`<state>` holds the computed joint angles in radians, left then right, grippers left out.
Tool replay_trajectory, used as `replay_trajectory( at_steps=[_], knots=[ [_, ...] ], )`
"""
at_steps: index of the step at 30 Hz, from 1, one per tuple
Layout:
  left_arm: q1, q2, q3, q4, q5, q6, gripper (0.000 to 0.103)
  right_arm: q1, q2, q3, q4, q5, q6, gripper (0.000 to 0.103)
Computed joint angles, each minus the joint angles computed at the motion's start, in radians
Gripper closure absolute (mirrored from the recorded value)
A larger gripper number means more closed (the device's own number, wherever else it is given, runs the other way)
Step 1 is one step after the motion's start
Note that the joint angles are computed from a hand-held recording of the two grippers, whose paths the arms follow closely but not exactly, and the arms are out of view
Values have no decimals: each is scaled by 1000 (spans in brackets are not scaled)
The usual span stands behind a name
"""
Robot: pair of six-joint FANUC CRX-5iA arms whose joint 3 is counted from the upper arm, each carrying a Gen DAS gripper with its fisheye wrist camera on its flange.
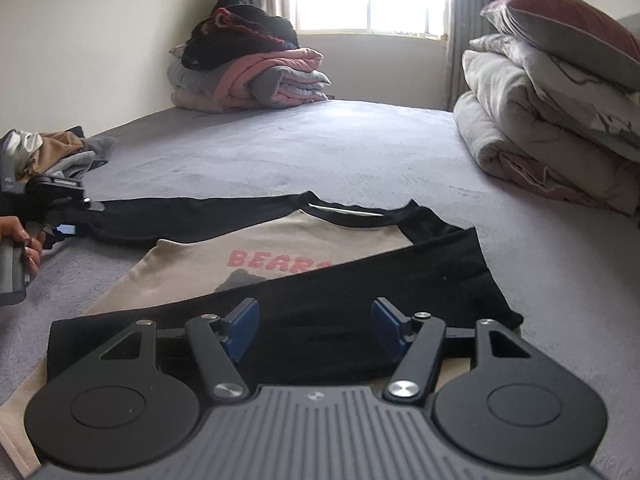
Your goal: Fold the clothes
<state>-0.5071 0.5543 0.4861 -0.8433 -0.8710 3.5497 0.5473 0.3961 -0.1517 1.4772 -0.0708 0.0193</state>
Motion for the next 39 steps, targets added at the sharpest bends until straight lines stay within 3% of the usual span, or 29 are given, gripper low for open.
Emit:
replay_trajectory(
  at_steps=[2,4,7,11,17,28,32,35,39],
  knots=[
    [1,-10,-21,-13,12,69,77,-4,0,-2,-11,11,-13,38],
    [1,-16,-35,-24,20,113,86,17,4,6,-128,-3,77,38],
    [-6,-18,-37,-43,28,137,90,41,11,21,-257,-29,179,38],
    [-17,-15,-24,-71,23,123,95,59,14,33,-343,-46,259,38],
    [-35,-18,-6,-121,51,104,96,71,19,41,-373,-66,307,38],
    [-84,-19,45,-210,142,-45,96,70,20,41,-373,-63,306,38],
    [-94,-26,37,-193,209,-126,96,75,21,48,-412,-64,332,38],
    [-98,-28,32,-176,265,-186,96,61,19,36,-330,-56,262,38],
    [-93,-27,29,-113,344,-314,96,61,19,38,-343,-58,255,38]
  ],
)
